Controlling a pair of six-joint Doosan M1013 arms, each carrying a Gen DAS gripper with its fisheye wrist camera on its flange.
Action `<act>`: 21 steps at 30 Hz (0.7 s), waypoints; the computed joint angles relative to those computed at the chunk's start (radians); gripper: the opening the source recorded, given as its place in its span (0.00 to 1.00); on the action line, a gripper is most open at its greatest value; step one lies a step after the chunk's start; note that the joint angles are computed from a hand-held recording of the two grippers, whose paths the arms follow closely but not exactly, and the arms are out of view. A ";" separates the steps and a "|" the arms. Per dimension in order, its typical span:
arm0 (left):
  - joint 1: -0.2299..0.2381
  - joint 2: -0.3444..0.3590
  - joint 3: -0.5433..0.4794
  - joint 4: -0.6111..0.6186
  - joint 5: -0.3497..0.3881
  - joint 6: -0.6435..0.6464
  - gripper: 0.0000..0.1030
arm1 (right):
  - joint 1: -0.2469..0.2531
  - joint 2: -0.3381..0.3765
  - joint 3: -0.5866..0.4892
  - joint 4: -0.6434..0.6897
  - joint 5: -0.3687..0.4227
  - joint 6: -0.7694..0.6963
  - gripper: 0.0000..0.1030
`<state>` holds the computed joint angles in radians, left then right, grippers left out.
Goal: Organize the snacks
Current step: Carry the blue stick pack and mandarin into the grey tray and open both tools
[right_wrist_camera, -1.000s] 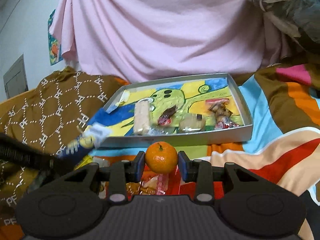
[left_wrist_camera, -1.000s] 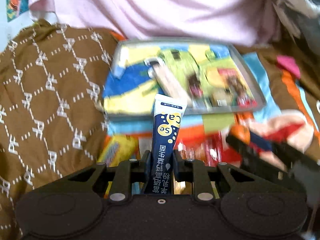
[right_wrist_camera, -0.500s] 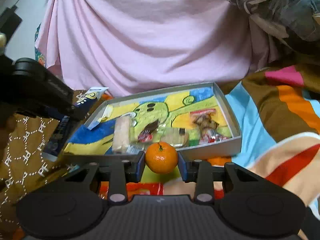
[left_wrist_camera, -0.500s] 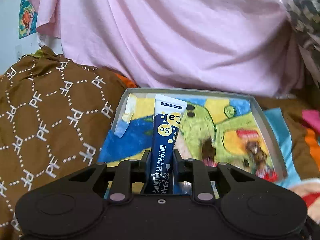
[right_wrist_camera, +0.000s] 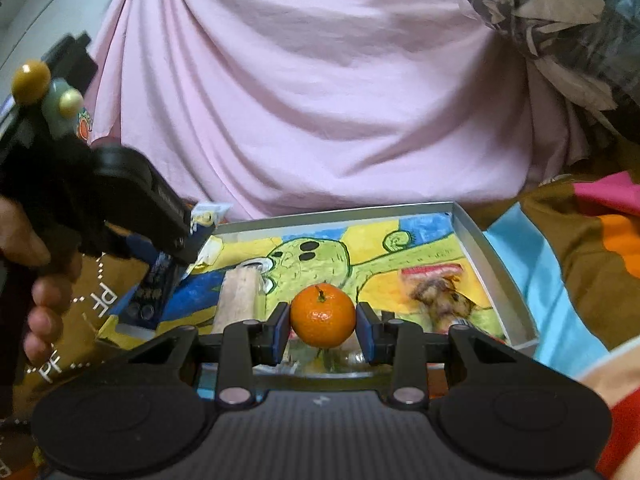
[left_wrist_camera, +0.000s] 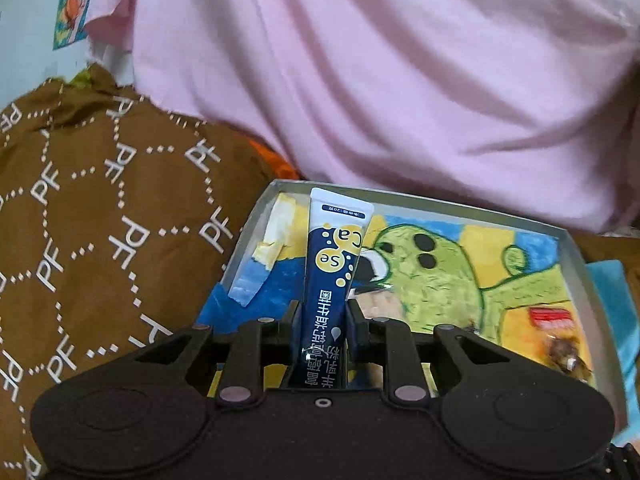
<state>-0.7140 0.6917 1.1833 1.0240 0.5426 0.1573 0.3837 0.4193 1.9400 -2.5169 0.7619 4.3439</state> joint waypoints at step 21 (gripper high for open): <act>-0.002 0.035 -0.034 -0.079 0.001 0.074 0.24 | 0.009 0.011 -0.033 0.123 -0.069 -0.199 0.38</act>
<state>-0.7155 0.7265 1.1496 0.9451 0.5440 0.2309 0.3929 0.4305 1.9072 -2.3943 0.6932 4.1449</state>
